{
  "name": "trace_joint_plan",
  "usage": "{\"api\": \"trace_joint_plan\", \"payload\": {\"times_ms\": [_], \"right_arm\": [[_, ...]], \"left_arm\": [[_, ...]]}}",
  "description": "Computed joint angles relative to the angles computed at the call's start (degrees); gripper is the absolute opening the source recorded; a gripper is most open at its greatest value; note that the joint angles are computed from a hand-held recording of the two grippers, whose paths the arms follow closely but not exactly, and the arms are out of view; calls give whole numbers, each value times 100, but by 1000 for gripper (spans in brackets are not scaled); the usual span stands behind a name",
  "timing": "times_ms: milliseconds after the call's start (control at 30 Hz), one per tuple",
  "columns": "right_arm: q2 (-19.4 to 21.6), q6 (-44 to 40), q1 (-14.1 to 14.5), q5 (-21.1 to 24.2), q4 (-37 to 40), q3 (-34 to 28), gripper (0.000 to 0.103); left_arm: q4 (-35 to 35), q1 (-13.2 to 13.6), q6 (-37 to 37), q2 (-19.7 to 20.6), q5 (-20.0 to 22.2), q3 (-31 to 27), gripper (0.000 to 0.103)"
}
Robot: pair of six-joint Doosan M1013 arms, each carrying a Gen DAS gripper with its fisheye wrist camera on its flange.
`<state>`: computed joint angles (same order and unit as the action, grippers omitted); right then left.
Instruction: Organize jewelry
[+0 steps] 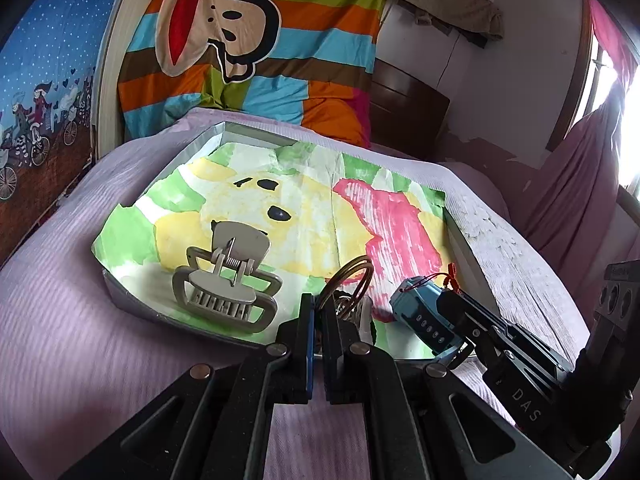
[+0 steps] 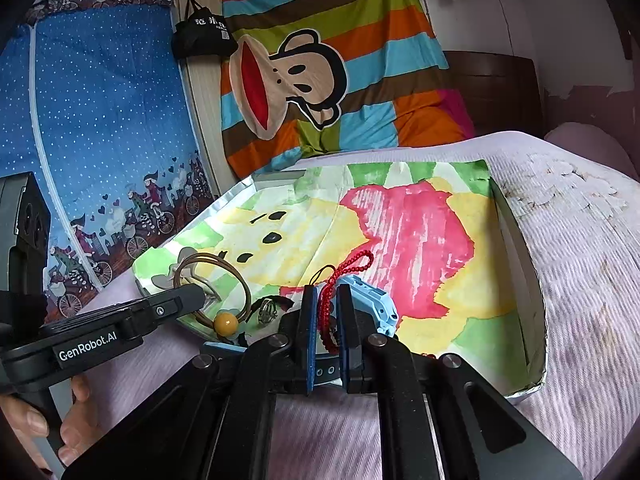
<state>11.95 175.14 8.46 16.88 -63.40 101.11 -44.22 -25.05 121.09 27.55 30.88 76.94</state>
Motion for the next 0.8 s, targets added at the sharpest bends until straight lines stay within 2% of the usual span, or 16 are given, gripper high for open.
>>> {"api": "trace_joint_plan", "payload": {"times_ms": [133, 167, 200, 300, 400, 433, 467, 500, 633, 700, 800], "right_arm": [[-24, 190, 43, 130, -213, 28, 17], [-39, 302, 46, 131, -319, 50, 23], [-52, 422, 52, 129, -427, 69, 30], [-100, 866, 82, 177, -879, 138, 32], [-161, 1313, 125, 272, -1364, 208, 33], [-179, 1444, 145, 325, -1501, 225, 35], [-205, 1640, 167, 381, -1697, 256, 41], [-230, 1834, 188, 440, -1884, 282, 46], [-354, 2498, 269, 669, -2483, 418, 56], [-408, 2712, 313, 768, -2690, 469, 61], [-482, 2885, 389, 885, -2900, 525, 71]], "left_arm": [[-36, 33, -9, 0, 39, 1, 6], [-65, 41, 13, -5, 28, 12, 11], [-17, 42, -21, -10, 0, 22, 21], [-75, 51, 83, -69, -166, 131, 43], [-273, 67, 349, -143, -362, 256, 44], [-324, 72, 419, -167, -400, 288, 44], [-366, 74, 487, -196, -460, 328, 46], [-397, 70, 551, -235, -560, 382, 54], [-670, 59, 999, -401, -1047, 619, 70], [-758, 56, 1115, -479, -1246, 719, 82], [-1267, 74, 1664, -597, -1449, 881, 90]]}}
